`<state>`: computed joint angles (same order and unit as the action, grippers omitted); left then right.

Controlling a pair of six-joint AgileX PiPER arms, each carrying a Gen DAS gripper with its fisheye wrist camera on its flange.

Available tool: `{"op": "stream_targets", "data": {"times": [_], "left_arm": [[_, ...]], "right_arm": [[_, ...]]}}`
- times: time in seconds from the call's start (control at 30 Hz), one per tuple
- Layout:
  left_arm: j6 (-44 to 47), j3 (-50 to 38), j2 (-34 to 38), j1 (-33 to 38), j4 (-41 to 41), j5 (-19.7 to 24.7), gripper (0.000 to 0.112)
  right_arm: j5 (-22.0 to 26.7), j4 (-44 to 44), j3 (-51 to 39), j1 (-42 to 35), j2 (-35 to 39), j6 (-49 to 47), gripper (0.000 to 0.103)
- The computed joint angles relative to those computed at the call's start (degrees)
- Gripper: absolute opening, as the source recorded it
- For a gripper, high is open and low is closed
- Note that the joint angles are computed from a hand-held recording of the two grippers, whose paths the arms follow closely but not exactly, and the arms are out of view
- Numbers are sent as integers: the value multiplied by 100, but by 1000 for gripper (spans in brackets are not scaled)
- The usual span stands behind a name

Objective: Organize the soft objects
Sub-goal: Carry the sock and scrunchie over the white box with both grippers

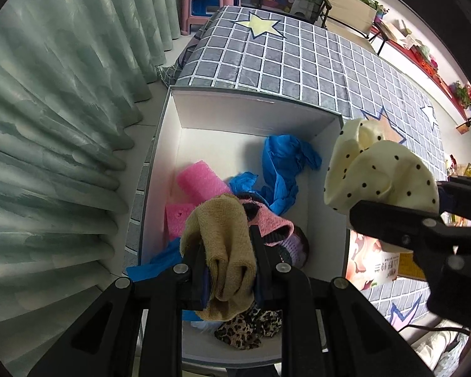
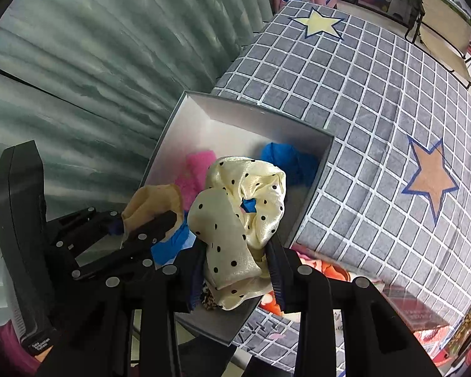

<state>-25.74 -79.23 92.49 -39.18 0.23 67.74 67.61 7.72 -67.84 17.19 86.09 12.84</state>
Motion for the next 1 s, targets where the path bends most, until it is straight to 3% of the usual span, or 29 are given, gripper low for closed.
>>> {"op": "stream_targets", "data": {"times": [1.0], "left_arm": [[-122, -301, 388, 13, -49, 102, 22]], "right_arm": [[-111, 110, -75, -229, 299, -222, 37]]}}
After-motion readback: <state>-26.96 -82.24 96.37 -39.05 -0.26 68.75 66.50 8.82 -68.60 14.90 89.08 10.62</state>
